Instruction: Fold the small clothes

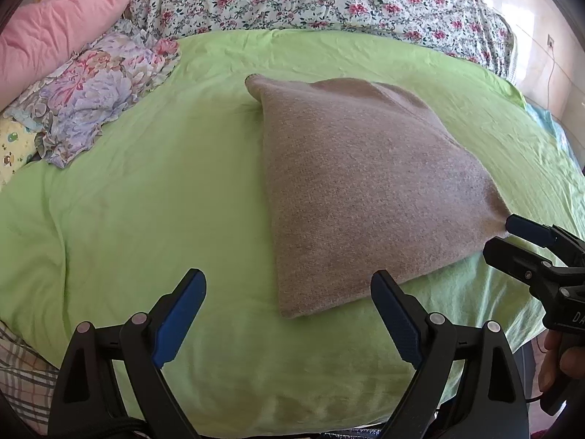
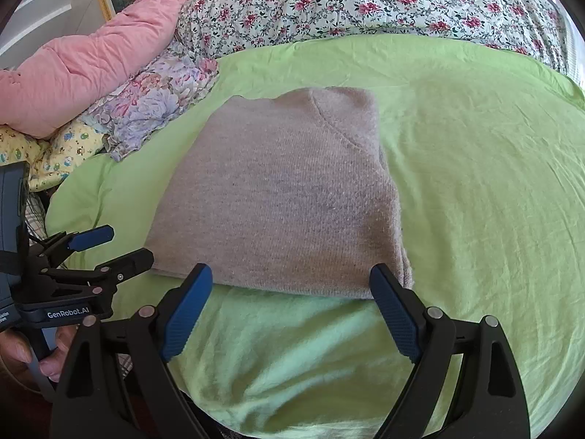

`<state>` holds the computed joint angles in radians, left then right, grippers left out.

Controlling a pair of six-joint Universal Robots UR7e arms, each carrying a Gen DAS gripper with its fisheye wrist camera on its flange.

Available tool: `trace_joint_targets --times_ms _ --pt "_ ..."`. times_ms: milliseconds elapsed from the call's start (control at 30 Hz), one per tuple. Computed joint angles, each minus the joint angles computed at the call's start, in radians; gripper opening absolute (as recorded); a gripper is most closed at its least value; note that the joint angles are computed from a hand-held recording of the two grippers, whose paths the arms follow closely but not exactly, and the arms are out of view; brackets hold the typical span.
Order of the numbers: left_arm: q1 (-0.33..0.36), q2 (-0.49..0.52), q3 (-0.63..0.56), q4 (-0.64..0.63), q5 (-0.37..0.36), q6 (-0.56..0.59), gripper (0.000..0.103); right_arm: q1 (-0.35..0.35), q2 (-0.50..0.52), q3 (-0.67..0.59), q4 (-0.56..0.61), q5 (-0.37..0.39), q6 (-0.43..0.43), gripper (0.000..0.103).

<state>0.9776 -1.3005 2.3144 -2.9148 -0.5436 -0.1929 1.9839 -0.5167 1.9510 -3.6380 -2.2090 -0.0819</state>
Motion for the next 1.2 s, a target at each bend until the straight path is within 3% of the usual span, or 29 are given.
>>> trace_joint_targets --times_ms 1200 --pt "0.001 0.001 0.001 0.004 -0.016 -0.001 0.093 -0.004 -0.009 0.007 0.001 0.006 0.007 0.088"
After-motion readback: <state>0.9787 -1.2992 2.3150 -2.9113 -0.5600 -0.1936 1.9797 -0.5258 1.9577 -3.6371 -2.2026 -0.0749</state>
